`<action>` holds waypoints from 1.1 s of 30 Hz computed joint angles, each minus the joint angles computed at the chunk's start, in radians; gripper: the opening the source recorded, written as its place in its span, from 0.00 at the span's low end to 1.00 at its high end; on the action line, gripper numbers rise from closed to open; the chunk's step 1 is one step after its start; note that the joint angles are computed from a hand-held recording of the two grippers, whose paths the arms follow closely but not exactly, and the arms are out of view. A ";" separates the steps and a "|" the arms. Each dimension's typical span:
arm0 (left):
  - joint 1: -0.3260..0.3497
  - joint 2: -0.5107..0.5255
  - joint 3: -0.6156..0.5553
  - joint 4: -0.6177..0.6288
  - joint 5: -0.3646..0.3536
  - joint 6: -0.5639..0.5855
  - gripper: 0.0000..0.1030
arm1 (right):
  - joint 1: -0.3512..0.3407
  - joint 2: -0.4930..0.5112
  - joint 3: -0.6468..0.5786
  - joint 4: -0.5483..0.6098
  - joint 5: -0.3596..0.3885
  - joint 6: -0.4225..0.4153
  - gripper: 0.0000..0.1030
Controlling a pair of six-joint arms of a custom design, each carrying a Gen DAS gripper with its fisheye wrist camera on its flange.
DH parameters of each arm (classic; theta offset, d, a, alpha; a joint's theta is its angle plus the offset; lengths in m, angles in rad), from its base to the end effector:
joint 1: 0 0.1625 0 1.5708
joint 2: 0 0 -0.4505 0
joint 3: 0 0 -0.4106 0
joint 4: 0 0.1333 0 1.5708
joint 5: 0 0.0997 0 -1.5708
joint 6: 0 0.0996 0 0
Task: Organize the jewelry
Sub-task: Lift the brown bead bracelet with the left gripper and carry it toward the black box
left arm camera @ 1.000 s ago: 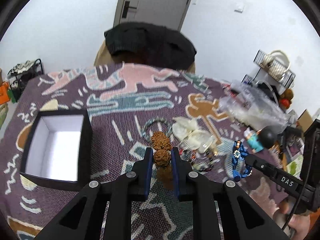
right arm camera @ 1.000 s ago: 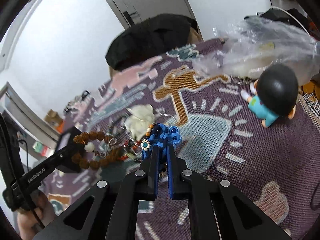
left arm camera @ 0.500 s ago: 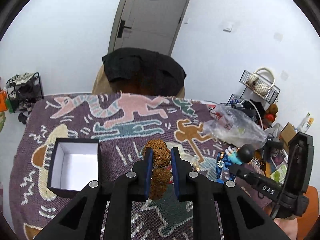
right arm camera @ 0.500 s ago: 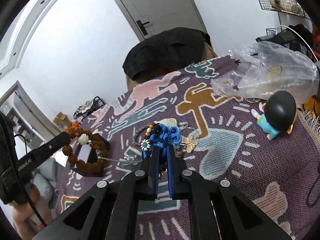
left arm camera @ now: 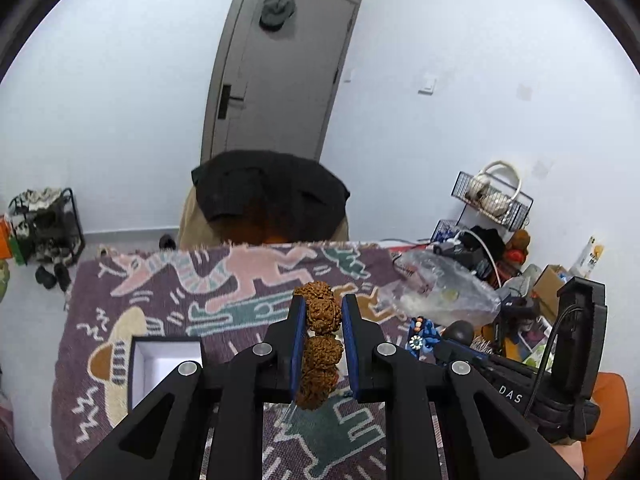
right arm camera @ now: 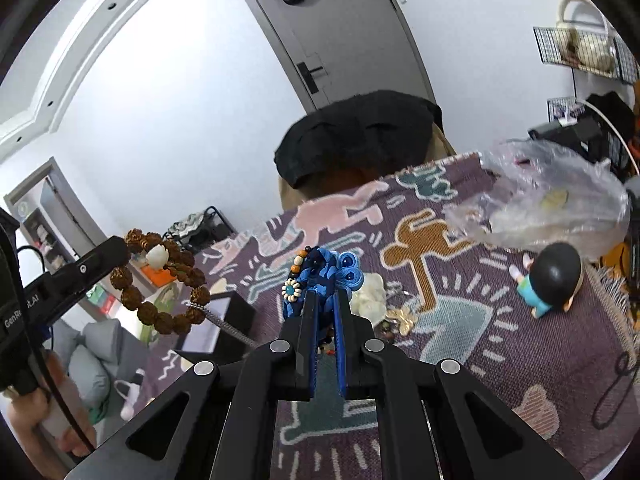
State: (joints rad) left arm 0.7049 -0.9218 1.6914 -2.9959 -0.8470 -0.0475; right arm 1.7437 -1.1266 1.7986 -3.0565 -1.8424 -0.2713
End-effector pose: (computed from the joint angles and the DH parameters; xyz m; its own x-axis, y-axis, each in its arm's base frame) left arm -0.3977 -0.6000 0.2373 -0.8208 0.2844 -0.4954 0.5655 0.5278 -0.6338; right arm 0.2174 -0.6251 0.3202 -0.9149 -0.1559 0.3723 -0.3771 0.6589 -0.6509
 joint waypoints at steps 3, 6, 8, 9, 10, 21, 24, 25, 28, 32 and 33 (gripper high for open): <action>-0.018 -0.007 -0.010 -0.003 0.014 0.020 0.18 | 0.019 -0.005 -0.008 0.003 -0.004 -0.009 0.08; -0.038 -0.018 -0.014 -0.008 0.032 0.044 0.18 | 0.037 -0.010 -0.014 0.000 -0.009 -0.019 0.08; -0.049 -0.025 -0.019 -0.007 0.045 0.055 0.18 | 0.050 -0.014 -0.018 0.000 -0.013 -0.024 0.08; -0.051 -0.026 -0.021 -0.007 0.048 0.058 0.18 | 0.055 -0.015 -0.019 0.000 -0.015 -0.026 0.08; -0.055 -0.029 -0.024 -0.005 0.052 0.060 0.18 | 0.061 -0.015 -0.022 0.001 -0.016 -0.030 0.08; -0.098 -0.050 -0.061 0.005 0.110 0.113 0.18 | 0.125 -0.020 -0.049 0.009 -0.025 -0.072 0.08; -0.100 -0.055 -0.064 0.000 0.132 0.128 0.18 | 0.139 -0.011 -0.062 0.014 -0.029 -0.087 0.08; -0.100 -0.056 -0.065 -0.002 0.140 0.131 0.18 | 0.144 -0.006 -0.066 0.015 -0.031 -0.091 0.08; -0.087 -0.065 -0.063 0.007 0.154 0.118 0.18 | 0.155 0.008 -0.080 0.028 -0.036 -0.095 0.08; -0.065 -0.083 -0.055 0.029 0.156 0.084 0.18 | 0.164 0.027 -0.097 0.045 -0.040 -0.098 0.08; -0.061 -0.086 -0.052 0.032 0.158 0.079 0.18 | 0.165 0.032 -0.100 0.046 -0.042 -0.099 0.08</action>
